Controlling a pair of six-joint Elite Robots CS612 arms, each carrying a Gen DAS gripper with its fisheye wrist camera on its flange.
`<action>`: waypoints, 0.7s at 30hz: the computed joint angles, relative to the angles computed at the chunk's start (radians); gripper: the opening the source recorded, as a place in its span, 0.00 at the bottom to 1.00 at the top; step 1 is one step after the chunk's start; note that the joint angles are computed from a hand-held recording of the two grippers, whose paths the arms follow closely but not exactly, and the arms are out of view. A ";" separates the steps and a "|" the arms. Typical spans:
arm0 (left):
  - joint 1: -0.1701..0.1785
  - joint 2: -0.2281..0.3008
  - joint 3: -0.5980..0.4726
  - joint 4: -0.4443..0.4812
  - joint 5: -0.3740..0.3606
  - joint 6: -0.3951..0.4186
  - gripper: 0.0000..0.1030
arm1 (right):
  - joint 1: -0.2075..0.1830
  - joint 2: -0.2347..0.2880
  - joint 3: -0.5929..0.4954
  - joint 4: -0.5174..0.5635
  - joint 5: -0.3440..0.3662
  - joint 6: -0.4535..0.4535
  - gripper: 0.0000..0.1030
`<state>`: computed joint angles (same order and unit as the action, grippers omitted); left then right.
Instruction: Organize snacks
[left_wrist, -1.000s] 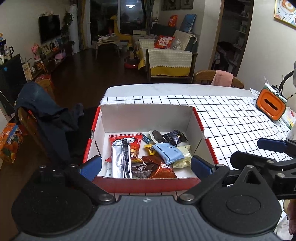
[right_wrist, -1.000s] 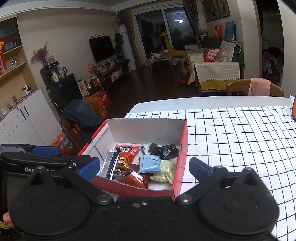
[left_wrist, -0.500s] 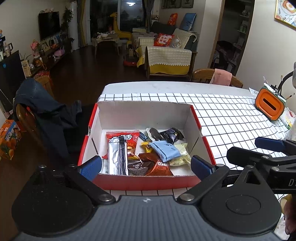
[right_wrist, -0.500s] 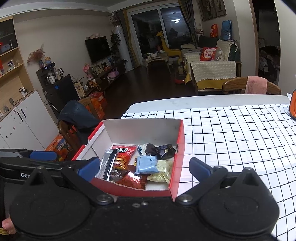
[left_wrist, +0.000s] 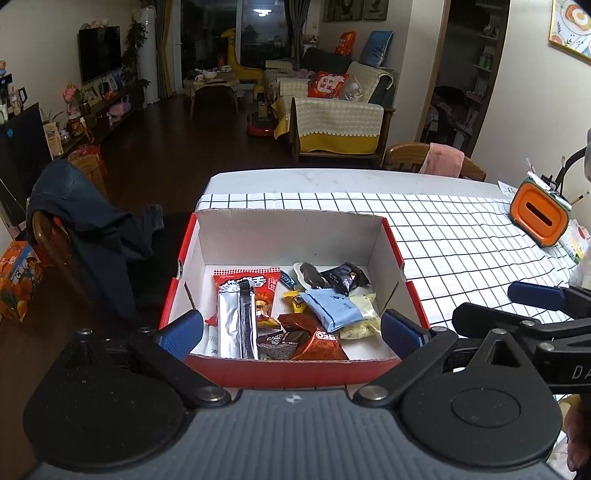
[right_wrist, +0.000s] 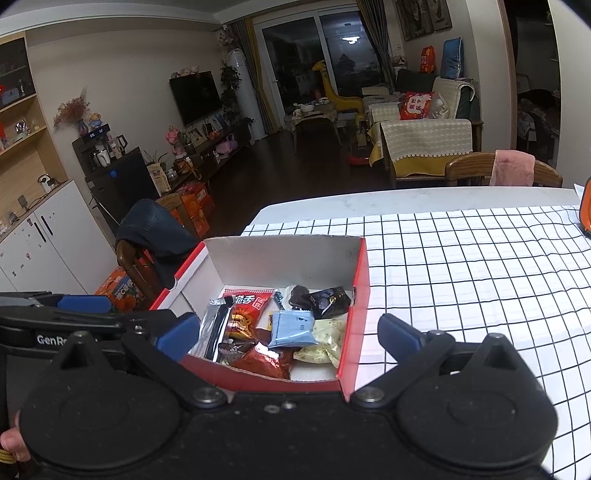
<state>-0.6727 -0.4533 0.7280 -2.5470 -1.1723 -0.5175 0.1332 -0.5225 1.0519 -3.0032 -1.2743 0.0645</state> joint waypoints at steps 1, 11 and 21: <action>0.000 0.001 -0.001 0.000 -0.001 0.002 1.00 | 0.000 0.001 -0.001 0.000 -0.001 0.000 1.00; 0.000 -0.002 0.002 -0.002 -0.012 0.003 1.00 | 0.000 0.002 -0.004 0.003 0.000 0.000 1.00; 0.004 0.003 -0.010 0.023 -0.030 -0.015 1.00 | 0.001 0.004 -0.008 0.011 -0.002 0.002 1.00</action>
<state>-0.6684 -0.4504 0.7182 -2.5237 -1.2025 -0.5321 0.1345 -0.5185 1.0440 -2.9921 -1.2759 0.0668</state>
